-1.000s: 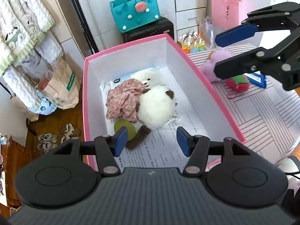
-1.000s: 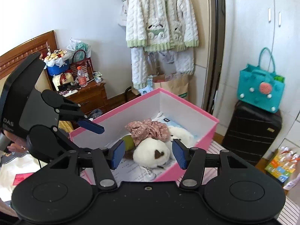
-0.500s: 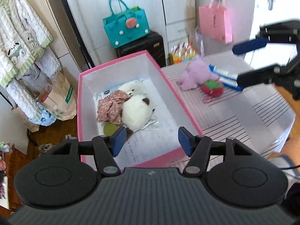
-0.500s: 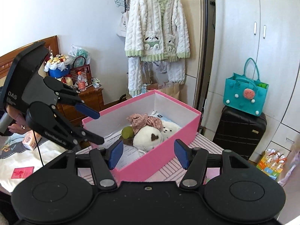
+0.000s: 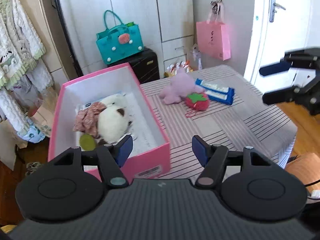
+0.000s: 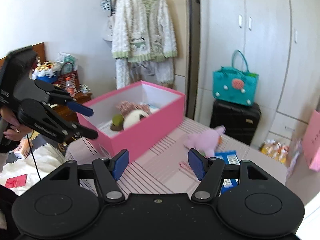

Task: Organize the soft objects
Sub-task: 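Move both tools back toward the strawberry plush and orange ball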

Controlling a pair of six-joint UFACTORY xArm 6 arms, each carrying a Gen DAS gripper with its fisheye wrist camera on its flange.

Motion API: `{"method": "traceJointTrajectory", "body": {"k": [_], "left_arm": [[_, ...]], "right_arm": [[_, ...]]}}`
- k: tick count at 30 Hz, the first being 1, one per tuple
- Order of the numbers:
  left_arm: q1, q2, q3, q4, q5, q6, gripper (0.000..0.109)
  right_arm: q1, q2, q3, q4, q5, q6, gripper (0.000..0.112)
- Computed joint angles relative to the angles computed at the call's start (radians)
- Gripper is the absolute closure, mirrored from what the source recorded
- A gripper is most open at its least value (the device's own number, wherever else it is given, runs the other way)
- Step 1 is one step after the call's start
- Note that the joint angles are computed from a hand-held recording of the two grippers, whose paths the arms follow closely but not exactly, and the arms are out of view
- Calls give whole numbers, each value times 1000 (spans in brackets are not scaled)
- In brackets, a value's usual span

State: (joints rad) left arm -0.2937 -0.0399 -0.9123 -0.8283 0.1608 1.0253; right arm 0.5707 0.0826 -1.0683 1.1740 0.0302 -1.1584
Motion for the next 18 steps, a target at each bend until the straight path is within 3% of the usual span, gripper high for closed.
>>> {"method": "traceJointTrajectory", "body": {"k": [4, 18], "left_arm": [[-34, 7, -11, -155, 11, 109, 43], [-158, 152, -148, -498, -10, 365, 41]], "right_arm": [[-25, -8, 27, 109, 5, -90, 42], [-131, 57, 7, 227, 69, -193, 41]]}}
